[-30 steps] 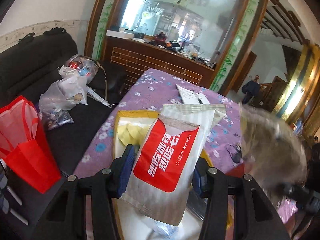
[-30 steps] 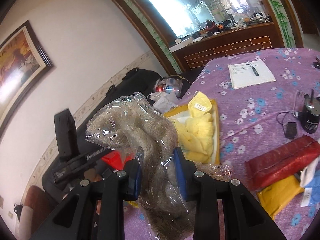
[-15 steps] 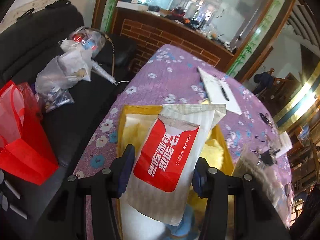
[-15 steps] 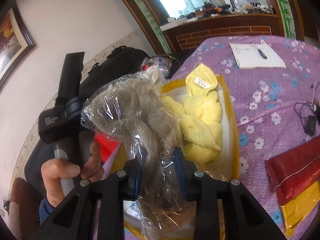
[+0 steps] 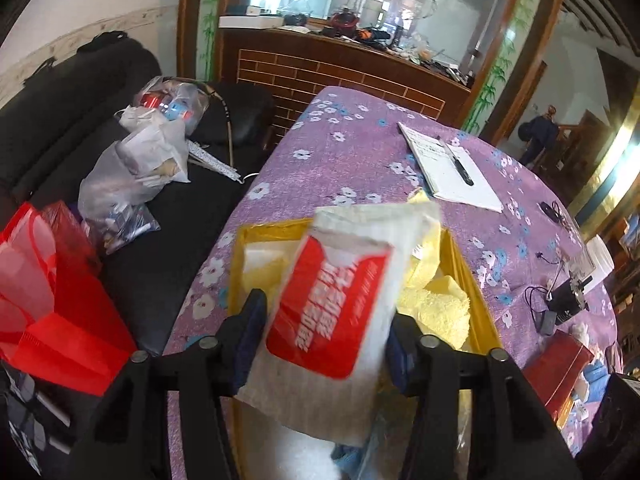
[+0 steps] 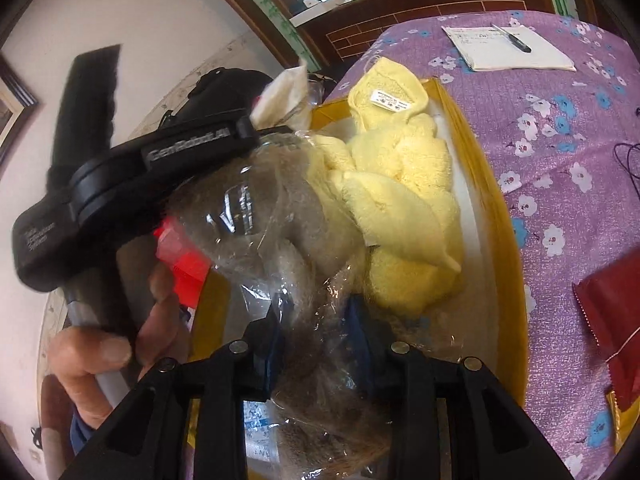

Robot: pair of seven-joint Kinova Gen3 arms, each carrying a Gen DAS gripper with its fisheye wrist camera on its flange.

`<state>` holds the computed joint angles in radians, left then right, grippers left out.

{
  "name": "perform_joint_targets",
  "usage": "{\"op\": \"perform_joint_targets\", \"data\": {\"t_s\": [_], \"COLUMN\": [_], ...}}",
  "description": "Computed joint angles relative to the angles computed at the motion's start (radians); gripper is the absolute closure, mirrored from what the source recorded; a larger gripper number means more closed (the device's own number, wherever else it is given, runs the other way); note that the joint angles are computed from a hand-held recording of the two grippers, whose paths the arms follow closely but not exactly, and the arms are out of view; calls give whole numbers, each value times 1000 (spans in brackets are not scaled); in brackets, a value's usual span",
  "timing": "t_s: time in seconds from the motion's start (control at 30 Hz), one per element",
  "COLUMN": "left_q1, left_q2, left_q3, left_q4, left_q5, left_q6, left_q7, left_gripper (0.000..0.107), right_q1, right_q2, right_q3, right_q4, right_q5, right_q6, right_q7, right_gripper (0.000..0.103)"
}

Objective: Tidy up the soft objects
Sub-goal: 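Carry the wet-wipe pack and fibre bag into the foam box and release both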

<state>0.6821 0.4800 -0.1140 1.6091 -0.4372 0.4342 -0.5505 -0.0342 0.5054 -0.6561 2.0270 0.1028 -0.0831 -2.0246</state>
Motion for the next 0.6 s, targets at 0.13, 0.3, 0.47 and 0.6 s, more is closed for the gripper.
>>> {"op": "perform_joint_targets", "data": {"t_s": [0.13, 0.3, 0.47, 0.6], "left_q1": [-40, -63, -44, -38], "left_q2": [27, 2, -38, -73], "left_q3": [40, 51, 34, 35], "left_q4": [-40, -10, 22, 55], "left_q5": [35, 75, 56, 33], "left_q6": [39, 12, 5, -23], "left_q7": [-49, -78, -72, -66], "left_gripper": [36, 35, 34, 34], "right_q1": [46, 14, -119, -208], "right_q2": [-21, -90, -139, -137], "right_q3": [-49, -6, 147, 238], "right_q4": [29, 92, 123, 100], "right_q5": [22, 56, 49, 57], "right_q6": [-18, -89, -180, -173], "right_q7": [1, -33, -25, -33], "right_gripper": [52, 51, 51, 52]}}
